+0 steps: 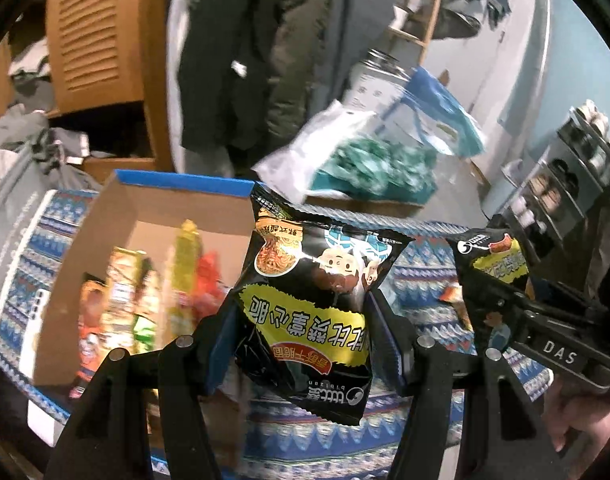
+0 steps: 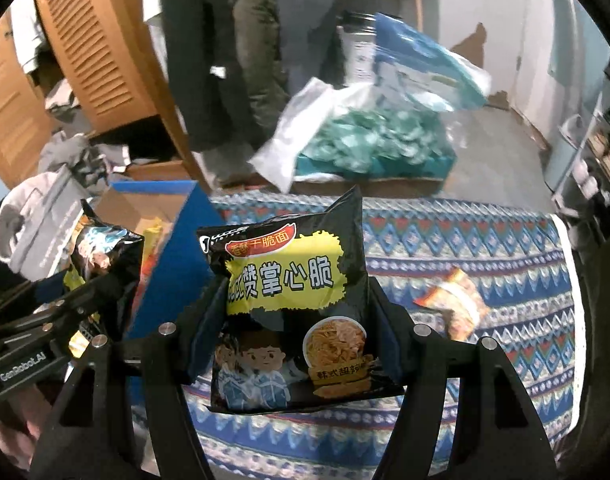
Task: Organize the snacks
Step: 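Lift both black bags and carry them over the cardboard box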
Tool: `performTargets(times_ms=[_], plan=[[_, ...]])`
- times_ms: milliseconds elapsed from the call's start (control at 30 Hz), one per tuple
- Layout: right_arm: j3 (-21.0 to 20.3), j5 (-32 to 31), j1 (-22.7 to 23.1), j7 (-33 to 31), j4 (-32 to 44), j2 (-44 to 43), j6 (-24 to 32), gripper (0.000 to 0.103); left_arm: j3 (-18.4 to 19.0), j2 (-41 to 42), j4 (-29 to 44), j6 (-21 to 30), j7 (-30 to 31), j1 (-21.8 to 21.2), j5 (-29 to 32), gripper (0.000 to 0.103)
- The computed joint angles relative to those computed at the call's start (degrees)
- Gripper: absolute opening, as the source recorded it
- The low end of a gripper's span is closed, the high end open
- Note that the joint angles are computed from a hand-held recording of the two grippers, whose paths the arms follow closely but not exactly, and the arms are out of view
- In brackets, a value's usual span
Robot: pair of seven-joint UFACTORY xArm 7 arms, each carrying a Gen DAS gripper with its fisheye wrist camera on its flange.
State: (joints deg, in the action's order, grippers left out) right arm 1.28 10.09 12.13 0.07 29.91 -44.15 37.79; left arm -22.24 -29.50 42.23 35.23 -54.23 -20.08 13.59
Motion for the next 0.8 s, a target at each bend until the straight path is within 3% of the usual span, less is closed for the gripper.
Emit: performTargets(times_ms=[233,567,800], plan=[[3.33,0.39,3.53,1.33,3.83,5.45,-2.36,0.067,3.33,-5.94,-4.45,0.74,1.28,1.17,-2.3,0.063],[7.24,-0.98,8.29,2.09,9.79,15.77,-6.52,0.067,5.08,-12.2,-9.13,2.26,2.52,5.06,-4.1,0.063],[8.15,-0.28,10.89,2.34,14.07,22.19,-7.39,0.067,7.02,-15.84,-12.47,3.08,3.27,8.08,-4.84,0.063]])
